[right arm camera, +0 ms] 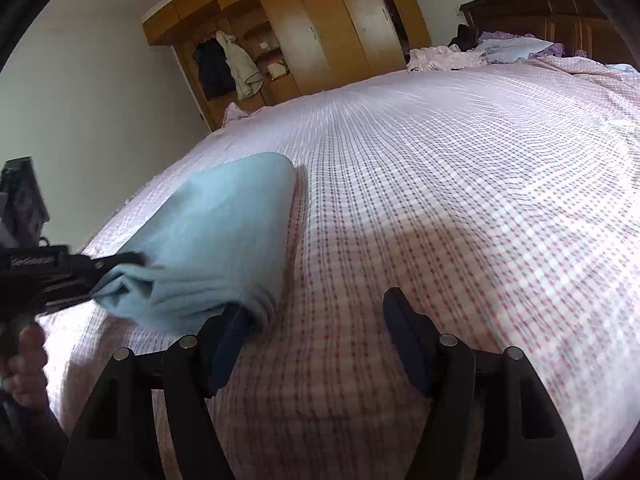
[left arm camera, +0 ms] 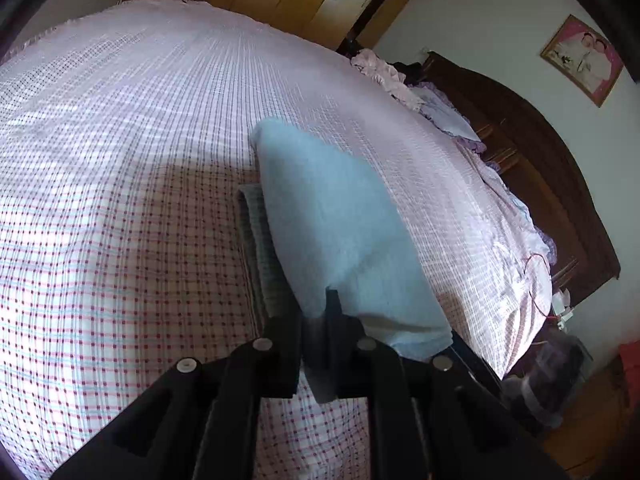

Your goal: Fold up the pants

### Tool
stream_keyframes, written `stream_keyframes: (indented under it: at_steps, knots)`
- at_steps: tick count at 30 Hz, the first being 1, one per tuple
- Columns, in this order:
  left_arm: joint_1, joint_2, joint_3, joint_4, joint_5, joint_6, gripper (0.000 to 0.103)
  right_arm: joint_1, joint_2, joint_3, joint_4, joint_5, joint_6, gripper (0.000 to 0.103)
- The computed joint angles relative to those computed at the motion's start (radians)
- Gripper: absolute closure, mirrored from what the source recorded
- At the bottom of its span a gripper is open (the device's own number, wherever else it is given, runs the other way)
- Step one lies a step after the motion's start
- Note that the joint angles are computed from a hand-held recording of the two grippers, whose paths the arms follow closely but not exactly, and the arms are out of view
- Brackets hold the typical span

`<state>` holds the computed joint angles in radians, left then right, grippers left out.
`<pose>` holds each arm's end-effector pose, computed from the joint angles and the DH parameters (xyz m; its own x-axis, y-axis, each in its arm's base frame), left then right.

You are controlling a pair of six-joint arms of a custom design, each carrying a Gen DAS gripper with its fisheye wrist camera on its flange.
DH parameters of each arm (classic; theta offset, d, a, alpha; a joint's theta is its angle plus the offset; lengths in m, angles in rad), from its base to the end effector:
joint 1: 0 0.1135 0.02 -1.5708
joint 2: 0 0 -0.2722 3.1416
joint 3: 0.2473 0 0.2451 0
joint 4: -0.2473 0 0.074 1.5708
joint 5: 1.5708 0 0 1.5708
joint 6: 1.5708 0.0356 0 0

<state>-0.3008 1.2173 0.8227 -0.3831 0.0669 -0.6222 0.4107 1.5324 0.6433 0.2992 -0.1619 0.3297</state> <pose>0.2345 -0.0752 0.2561 -0.7434 -0.3782 -0.5517 -0.1134 0.8841 -0.4534 0.2696 0.1237 0.1781 -0.6499 0.0655 -0.7572 -0.3239 0.8774 0.3539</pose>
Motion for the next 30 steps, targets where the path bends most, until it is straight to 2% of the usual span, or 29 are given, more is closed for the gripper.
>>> stream_keyframes:
  at_steps: [2,3,5,8,10,11,13,15,17,21,24,27,30]
  knots:
    - [-0.003,0.004,0.004,0.024,-0.024,0.006,0.092,-0.025,-0.054,-0.014,-0.037,0.038,0.026,0.043]
    - [0.004,0.008,0.008,0.026,-0.019,0.013,0.090,-0.047,-0.081,-0.023,-0.038,0.024,0.044,0.043]
    - [0.019,-0.019,0.016,0.000,-0.005,0.006,0.089,-0.104,-0.082,0.009,-0.042,-0.074,0.051,0.043]
    - [-0.018,-0.101,0.046,-0.067,-0.092,-0.003,0.087,-0.126,-0.036,0.107,-0.057,-0.210,0.009,0.051]
    - [-0.069,-0.104,0.108,-0.102,-0.139,0.020,0.085,-0.090,0.001,0.186,-0.071,-0.252,-0.043,0.069]
    - [-0.083,-0.091,0.132,-0.105,-0.140,0.031,0.084,-0.075,0.023,0.225,-0.091,-0.277,-0.068,0.073]
    - [-0.111,-0.030,0.173,-0.088,-0.126,0.042,0.083,-0.040,0.070,0.283,-0.121,-0.296,-0.115,0.091]
    - [-0.127,0.056,0.204,-0.100,-0.105,0.029,0.084,-0.006,0.127,0.327,-0.171,-0.290,-0.150,0.098]
    - [-0.146,0.114,0.198,-0.118,-0.091,0.012,0.086,0.011,0.153,0.318,-0.193,-0.299,-0.161,0.099]
    - [-0.203,0.062,0.071,-0.090,-0.129,-0.010,0.087,-0.017,0.105,0.145,-0.077,-0.356,-0.145,0.099]
    - [-0.196,0.025,0.029,-0.085,-0.103,-0.032,0.091,-0.030,0.110,0.179,-0.131,-0.369,-0.154,0.100]
    - [-0.196,-0.001,0.065,-0.143,-0.115,-0.045,0.091,-0.029,0.117,0.262,-0.215,-0.359,-0.155,0.100]
    - [-0.184,-0.027,0.136,-0.182,-0.139,-0.011,0.088,-0.034,0.096,0.299,-0.218,-0.375,-0.148,0.100]
